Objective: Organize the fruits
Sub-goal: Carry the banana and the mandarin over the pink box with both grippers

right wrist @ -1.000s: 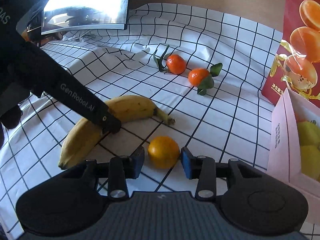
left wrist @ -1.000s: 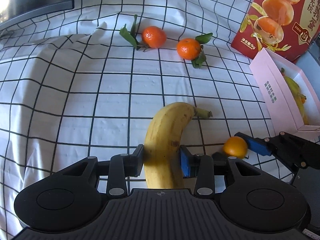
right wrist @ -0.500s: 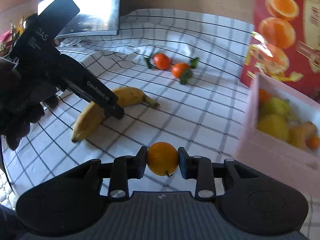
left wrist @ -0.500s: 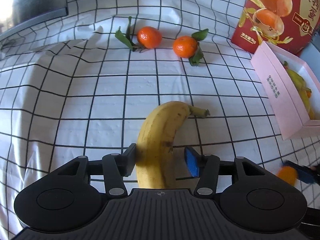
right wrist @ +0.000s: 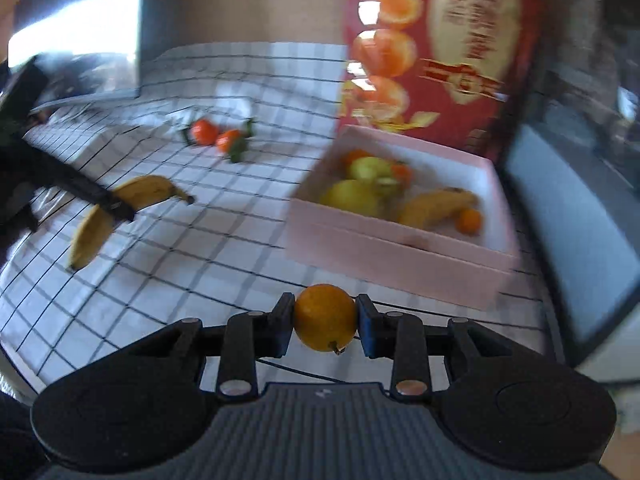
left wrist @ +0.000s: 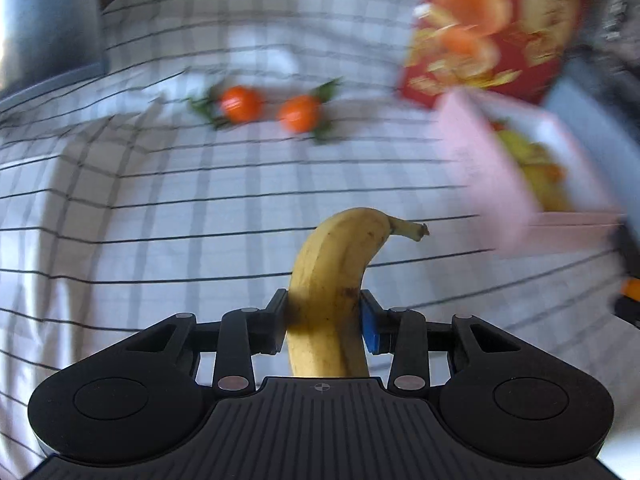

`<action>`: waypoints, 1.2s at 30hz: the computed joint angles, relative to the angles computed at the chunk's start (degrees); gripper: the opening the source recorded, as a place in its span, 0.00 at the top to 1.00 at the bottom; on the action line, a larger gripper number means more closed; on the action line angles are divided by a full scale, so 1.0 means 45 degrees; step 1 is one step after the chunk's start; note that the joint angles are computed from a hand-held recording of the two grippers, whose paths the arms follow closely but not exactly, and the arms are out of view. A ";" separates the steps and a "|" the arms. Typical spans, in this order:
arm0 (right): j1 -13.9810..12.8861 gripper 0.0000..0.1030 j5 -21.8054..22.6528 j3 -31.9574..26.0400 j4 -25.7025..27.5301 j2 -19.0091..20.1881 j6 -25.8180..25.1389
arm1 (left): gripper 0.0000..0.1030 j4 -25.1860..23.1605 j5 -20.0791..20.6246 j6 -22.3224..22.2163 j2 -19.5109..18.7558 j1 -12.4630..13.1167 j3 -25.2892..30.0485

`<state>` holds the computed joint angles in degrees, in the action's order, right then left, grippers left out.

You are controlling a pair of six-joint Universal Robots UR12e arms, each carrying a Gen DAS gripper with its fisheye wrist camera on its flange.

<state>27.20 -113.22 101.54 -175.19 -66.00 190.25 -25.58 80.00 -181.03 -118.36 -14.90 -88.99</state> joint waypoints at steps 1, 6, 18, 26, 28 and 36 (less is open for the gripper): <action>-0.0039 0.69 -0.0207 0.0101 -0.0058 -0.0111 0.0152 | 0.60 0.0111 -0.0602 -0.0100 0.0099 0.0026 -0.0040; -0.0153 0.69 -0.1487 0.0399 -0.1421 -0.0484 -0.0031 | 0.60 0.1236 -0.3039 -0.0210 0.0222 -0.0042 0.0630; -0.0356 0.69 -0.2884 0.0401 -0.4806 -0.0477 -0.0701 | 0.60 -0.1875 -0.3747 -0.0506 -0.2475 -0.1130 0.6060; -0.0269 0.69 -0.2817 0.1275 -0.3220 -0.0695 0.2106 | 0.60 -0.4434 -0.2797 -0.0739 -0.4238 -0.1692 0.8470; -0.0281 0.69 -0.2922 0.1362 -0.2880 -0.0718 0.2588 | 0.60 -0.4787 -0.2845 -0.0611 -0.4559 -0.1771 0.8861; -0.0430 0.69 -0.2847 0.1473 -0.1802 -0.0801 0.3938 | 0.89 -0.4262 -0.2963 -0.0206 -0.4943 -0.1927 0.9147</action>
